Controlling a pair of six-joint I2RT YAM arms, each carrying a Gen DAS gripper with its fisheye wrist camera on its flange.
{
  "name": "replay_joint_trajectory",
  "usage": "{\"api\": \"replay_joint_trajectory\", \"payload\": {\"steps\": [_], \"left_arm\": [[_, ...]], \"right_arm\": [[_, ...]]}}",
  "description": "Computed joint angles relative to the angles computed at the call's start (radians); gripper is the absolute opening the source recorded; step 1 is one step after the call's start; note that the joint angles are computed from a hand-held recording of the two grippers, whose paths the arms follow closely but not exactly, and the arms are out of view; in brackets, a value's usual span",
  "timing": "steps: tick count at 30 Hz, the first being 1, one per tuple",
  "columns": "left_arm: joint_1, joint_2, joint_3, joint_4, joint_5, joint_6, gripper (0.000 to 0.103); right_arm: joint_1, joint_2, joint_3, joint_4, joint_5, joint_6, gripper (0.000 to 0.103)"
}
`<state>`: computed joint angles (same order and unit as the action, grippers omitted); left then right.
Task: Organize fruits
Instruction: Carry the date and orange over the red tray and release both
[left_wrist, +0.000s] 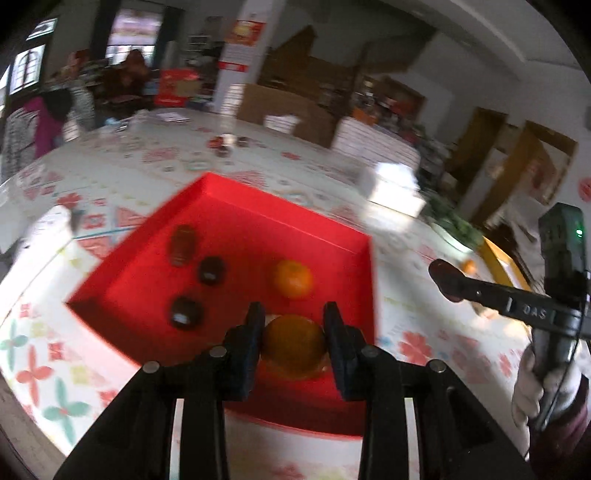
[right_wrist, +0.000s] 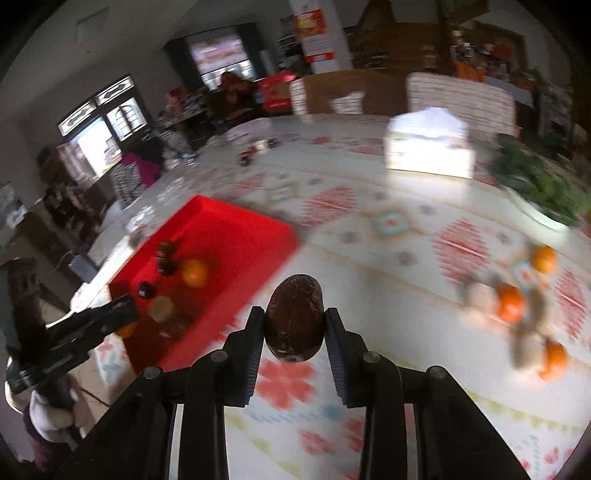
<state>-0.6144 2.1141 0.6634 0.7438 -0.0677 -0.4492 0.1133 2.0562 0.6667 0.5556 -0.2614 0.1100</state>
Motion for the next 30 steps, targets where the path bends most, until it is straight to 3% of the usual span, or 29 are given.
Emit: {"api": "replay_joint_trajectory", "payload": {"steps": [9, 15, 17, 19, 24, 30], "left_arm": [[0.059, 0.084, 0.072, -0.060, 0.018, 0.018, 0.032], [0.095, 0.091, 0.054, -0.019, 0.064, 0.005, 0.037], [0.100, 0.080, 0.035, 0.002, 0.071, -0.005, 0.050], [0.102, 0.070, 0.021, 0.020, 0.078, -0.013, 0.056], [0.094, 0.035, -0.010, 0.042, 0.087, -0.023, 0.058], [0.062, -0.018, -0.048, 0.058, 0.058, -0.039, 0.061]], "right_arm": [[0.187, 0.226, 0.358, -0.186, 0.093, 0.061, 0.036], [0.210, 0.313, 0.474, -0.234, 0.131, 0.062, 0.036], [0.214, 0.320, 0.489, -0.239, 0.153, 0.057, 0.036], [0.219, 0.326, 0.495, -0.233, 0.169, 0.055, 0.036], [0.213, 0.318, 0.485, -0.210, 0.172, 0.073, 0.038], [0.183, 0.236, 0.355, -0.110, 0.145, 0.101, 0.042]]}}
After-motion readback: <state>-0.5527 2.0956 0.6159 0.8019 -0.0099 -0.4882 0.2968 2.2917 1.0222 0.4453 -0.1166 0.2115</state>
